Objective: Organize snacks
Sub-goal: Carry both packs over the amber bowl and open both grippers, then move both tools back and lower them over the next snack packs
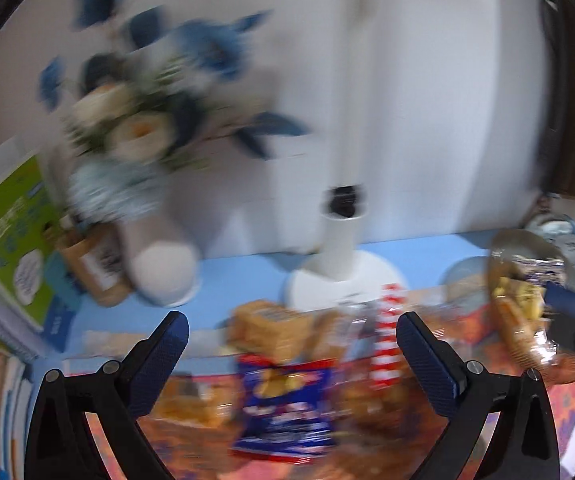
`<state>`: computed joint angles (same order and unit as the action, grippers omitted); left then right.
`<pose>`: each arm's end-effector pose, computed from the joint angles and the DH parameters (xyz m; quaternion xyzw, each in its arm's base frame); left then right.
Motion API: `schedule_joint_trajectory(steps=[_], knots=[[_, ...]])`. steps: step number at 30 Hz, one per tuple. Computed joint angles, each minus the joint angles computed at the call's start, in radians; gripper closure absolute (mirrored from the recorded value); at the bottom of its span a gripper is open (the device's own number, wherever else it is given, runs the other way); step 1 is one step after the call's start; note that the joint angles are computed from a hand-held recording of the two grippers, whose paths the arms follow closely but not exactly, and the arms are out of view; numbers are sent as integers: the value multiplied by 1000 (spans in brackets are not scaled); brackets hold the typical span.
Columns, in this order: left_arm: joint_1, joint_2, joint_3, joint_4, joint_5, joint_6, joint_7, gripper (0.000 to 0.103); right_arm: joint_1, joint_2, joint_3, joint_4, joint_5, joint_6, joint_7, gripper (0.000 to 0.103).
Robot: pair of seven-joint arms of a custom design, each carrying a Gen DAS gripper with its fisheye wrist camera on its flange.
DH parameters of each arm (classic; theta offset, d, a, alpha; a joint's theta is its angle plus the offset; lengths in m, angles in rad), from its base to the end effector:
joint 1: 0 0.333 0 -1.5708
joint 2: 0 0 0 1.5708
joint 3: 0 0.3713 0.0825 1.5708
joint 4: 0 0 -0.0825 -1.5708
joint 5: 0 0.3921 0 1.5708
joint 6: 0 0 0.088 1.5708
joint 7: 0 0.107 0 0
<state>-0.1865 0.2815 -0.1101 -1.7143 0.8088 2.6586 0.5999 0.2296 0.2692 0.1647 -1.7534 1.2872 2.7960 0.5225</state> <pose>0.6710 -0.2165 0.5438 -0.6735 0.6161 -0.2585 0.3164 0.6582 0.2119 0.5270 -0.6995 0.5000 -0.0794 0.5044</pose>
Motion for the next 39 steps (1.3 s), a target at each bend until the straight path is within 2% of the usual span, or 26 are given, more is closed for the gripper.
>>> schedule_joint_trajectory(steps=[5, 7, 10, 13, 16, 19, 21, 23, 24, 25, 28, 29, 32, 39], knots=[[52, -50, 24, -108, -10, 26, -52, 0, 74, 18, 10, -50, -160, 76, 3, 19], [78, -61, 25, -150, -24, 62, -59, 0, 83, 26, 24, -64, -197, 63, -16, 15], [112, -60, 17, -188, -66, 104, -25, 0, 97, 57, 32, -58, -247, 15, 1, 15], [128, -48, 12, -209, -102, 116, -7, 0, 118, 84, 32, -59, -289, 33, 28, 14], [156, -27, -9, -232, -176, 174, 58, 0, 148, 117, 19, -52, -377, 42, 98, 11], [172, 6, -33, -219, -251, 162, 141, 0, 144, 145, 45, -48, -394, 65, 83, 9], [170, 26, -31, -215, -264, 173, 167, 0, 170, 164, 31, -43, -439, 106, 114, 5], [139, 50, 0, -199, -225, 151, 148, 0, 197, 192, 9, -31, -494, 130, 172, 0], [120, 66, 19, -188, -195, 132, 128, 0, 223, 204, -20, -24, -539, 135, 222, 0], [117, 82, 29, -190, -178, 149, 114, 0, 270, 216, -80, -13, -632, 119, 318, 0], [121, 81, 29, -198, -169, 163, 99, 0, 344, 223, -156, -20, -757, 152, 420, 0], [115, 82, 33, -195, -160, 159, 92, 0, 348, 225, -160, -21, -780, 156, 439, 0], [109, 86, 35, -188, -144, 145, 82, 0, 305, 229, -115, -17, -799, 157, 450, 0], [109, 87, 30, -188, -137, 143, 72, 0, 281, 233, -88, -16, -838, 162, 479, 0]])
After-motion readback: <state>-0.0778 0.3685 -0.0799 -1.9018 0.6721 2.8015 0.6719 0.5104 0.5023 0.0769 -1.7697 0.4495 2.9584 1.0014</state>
